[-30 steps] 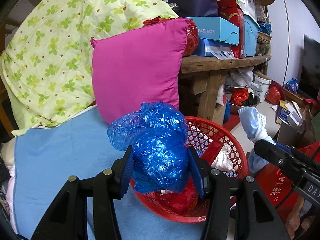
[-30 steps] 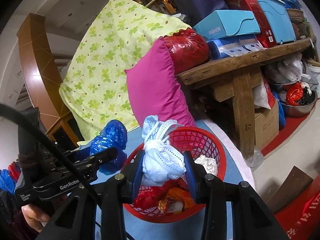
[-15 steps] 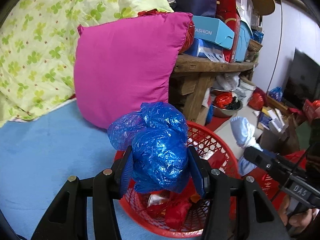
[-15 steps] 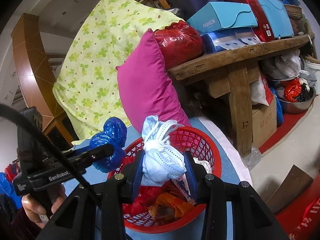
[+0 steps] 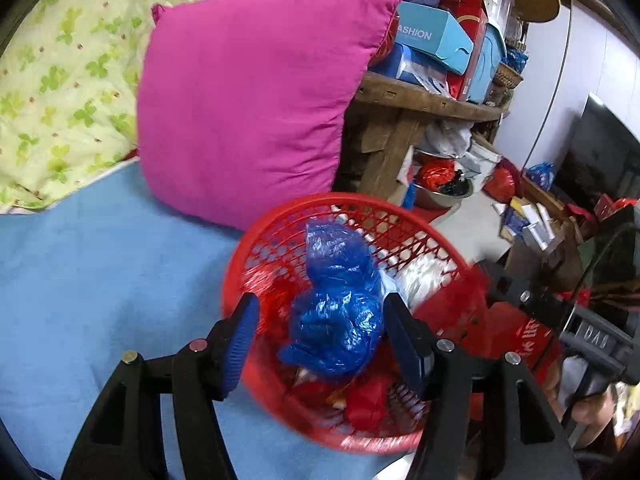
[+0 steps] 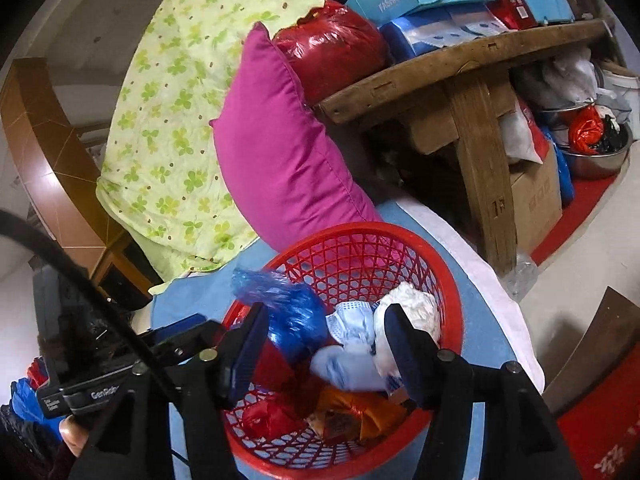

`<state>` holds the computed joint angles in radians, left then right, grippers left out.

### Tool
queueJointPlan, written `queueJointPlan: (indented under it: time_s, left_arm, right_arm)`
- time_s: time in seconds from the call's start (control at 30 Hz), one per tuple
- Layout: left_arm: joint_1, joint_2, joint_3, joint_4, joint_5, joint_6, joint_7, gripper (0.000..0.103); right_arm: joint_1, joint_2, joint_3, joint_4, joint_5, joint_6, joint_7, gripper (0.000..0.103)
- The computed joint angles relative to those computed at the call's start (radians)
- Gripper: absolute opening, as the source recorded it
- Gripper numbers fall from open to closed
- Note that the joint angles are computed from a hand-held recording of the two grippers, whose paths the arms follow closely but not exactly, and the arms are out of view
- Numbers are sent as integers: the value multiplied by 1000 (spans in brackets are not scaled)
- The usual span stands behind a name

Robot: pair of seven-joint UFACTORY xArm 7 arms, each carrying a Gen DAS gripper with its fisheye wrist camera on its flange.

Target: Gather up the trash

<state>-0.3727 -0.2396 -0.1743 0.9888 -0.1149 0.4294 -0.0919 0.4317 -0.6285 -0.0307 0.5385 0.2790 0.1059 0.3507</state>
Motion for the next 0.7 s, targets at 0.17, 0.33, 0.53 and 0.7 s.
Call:
queueJointPlan:
  time_s: [0.17,0.33,0.53,0.7]
  left_arm:
    - [89,-142,-63,-91,174,36,-150,68]
    - [164,-316,-121,-176,315,90,-258,74]
    - [202,-536,-130,-265,364,147,-299,79]
    - [213,-677,-138,-301,364,216,-293,81]
  right_arm:
    - [-46,-76,66,-24,-27,22,50,64]
    - [-82,-176,138,-34,-66,82,123,64]
    - [-107,-280,239,-12,-119,190,228,64]
    - [-106,-349,320,24,-168,296,312,64]
